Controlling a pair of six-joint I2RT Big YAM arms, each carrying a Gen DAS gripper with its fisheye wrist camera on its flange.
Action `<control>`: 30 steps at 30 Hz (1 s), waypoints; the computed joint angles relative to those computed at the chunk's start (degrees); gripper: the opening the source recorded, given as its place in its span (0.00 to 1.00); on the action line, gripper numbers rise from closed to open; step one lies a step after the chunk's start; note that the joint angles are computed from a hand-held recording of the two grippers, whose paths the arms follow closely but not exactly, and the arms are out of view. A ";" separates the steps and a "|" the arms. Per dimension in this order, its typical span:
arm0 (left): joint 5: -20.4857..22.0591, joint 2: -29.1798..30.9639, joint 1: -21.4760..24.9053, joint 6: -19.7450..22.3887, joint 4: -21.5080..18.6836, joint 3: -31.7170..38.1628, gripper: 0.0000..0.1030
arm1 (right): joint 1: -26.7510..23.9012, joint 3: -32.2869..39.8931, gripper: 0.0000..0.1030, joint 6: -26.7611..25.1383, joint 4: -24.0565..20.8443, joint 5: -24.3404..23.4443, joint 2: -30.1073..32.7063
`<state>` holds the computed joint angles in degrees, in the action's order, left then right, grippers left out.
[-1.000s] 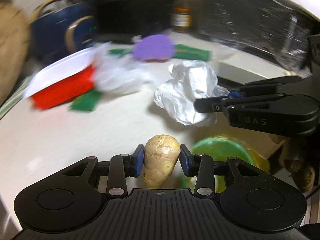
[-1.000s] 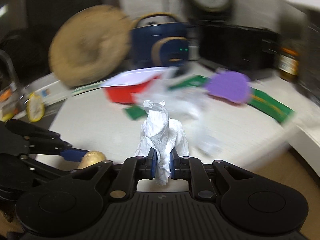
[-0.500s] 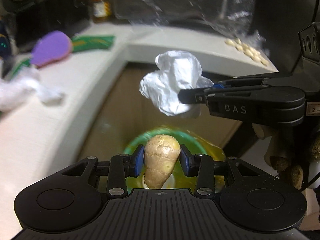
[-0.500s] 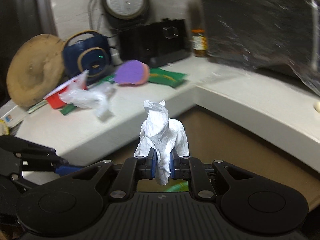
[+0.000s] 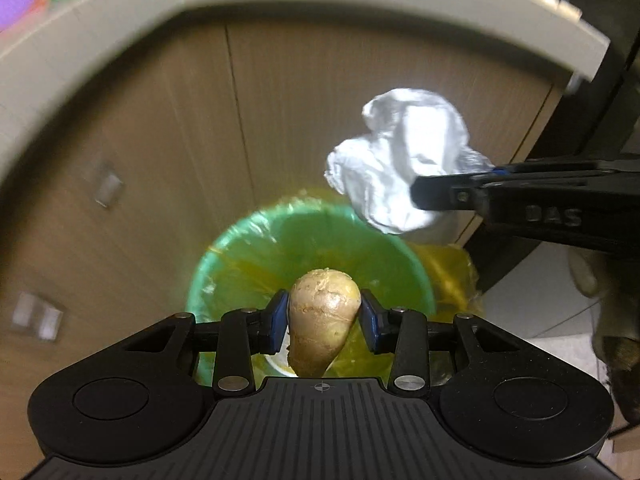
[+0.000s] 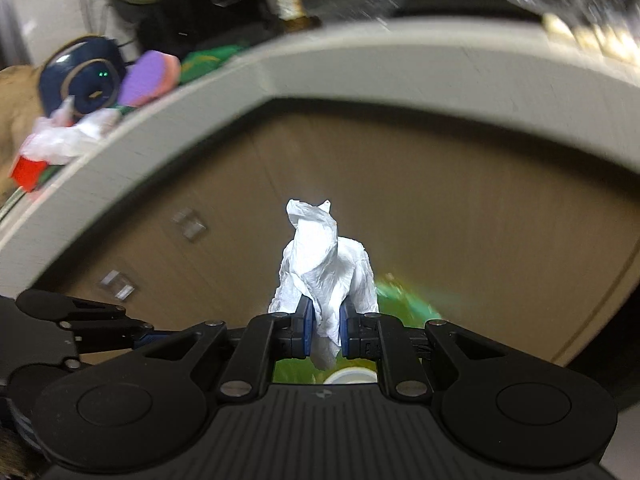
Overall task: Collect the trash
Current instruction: 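Lower the ginger and tissue over the trash bin and open the left gripper, then open the right gripper to drop the tissue into the bin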
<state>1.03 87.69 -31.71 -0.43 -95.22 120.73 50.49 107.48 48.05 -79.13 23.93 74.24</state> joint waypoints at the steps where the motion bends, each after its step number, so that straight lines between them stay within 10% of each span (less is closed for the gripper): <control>1: 1.27 -0.01 0.39 -0.41 0.59 -1.65 0.41 | -0.33 -2.52 0.13 1.26 1.07 -0.30 -1.13; 6: 10.42 1.11 4.05 -4.38 3.47 -10.33 0.41 | -2.00 -11.02 0.13 5.32 4.60 -0.88 -4.95; 19: 16.99 8.39 9.38 -15.96 12.18 -23.20 0.41 | -6.19 -18.29 0.13 4.17 10.28 -6.44 -3.62; 30: 20.07 -1.20 13.59 -17.98 16.93 -28.39 0.40 | -8.37 -18.56 0.13 5.77 10.52 -15.78 1.71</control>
<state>21.10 86.49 -18.12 -18.42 -78.30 92.34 42.12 88.92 53.82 -68.61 8.15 75.95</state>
